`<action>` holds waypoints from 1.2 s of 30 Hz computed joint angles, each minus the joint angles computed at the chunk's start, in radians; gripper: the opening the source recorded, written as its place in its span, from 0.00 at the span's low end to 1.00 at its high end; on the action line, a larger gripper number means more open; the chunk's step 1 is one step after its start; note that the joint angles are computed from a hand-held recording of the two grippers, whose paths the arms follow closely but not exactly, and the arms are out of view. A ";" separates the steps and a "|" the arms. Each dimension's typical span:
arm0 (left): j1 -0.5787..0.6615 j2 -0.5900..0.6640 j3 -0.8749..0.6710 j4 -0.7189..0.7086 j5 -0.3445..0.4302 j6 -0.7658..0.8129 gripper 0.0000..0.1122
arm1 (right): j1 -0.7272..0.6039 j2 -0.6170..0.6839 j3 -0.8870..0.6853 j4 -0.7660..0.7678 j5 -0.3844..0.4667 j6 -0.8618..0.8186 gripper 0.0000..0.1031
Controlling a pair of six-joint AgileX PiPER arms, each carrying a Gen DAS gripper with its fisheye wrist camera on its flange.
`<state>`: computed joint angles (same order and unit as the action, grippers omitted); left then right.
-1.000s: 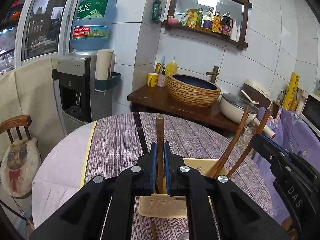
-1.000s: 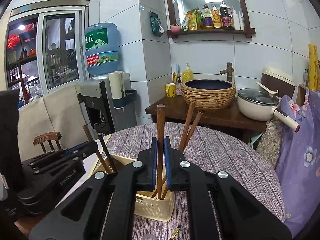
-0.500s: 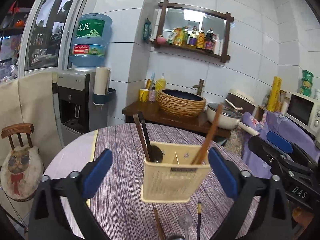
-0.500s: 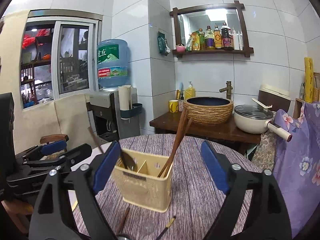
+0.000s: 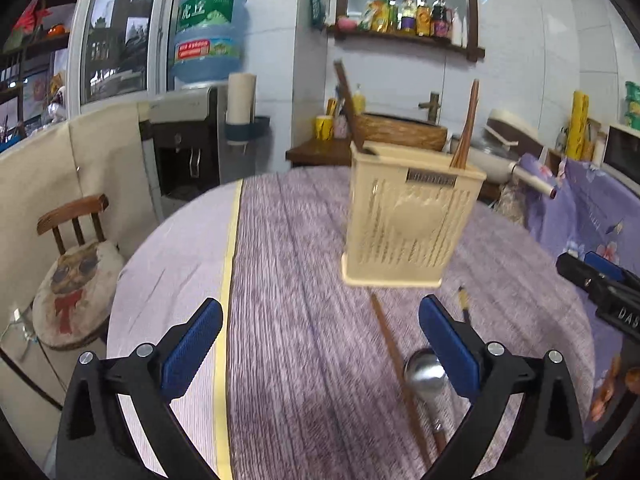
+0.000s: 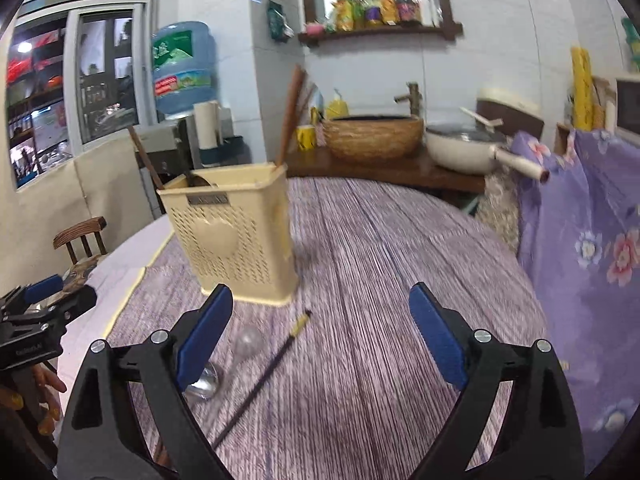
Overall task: Organize utensils
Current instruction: 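Move both tools back to the table and close the right tool on the black chopstick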
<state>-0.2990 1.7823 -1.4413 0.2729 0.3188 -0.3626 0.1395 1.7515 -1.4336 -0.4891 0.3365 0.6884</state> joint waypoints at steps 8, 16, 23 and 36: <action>-0.015 0.015 0.061 0.021 0.052 -0.023 0.87 | 0.005 0.050 0.028 0.196 0.055 -0.177 0.86; -0.016 0.020 0.051 0.021 0.102 -0.046 0.84 | 0.030 0.194 -0.154 0.354 0.238 -0.281 0.60; -0.005 0.040 0.022 0.008 0.142 -0.048 0.71 | 0.048 0.302 -0.334 0.407 0.373 -0.285 0.46; -0.001 0.063 -0.015 -0.077 0.165 0.031 0.69 | 0.067 0.534 -0.744 0.321 0.622 -0.255 0.23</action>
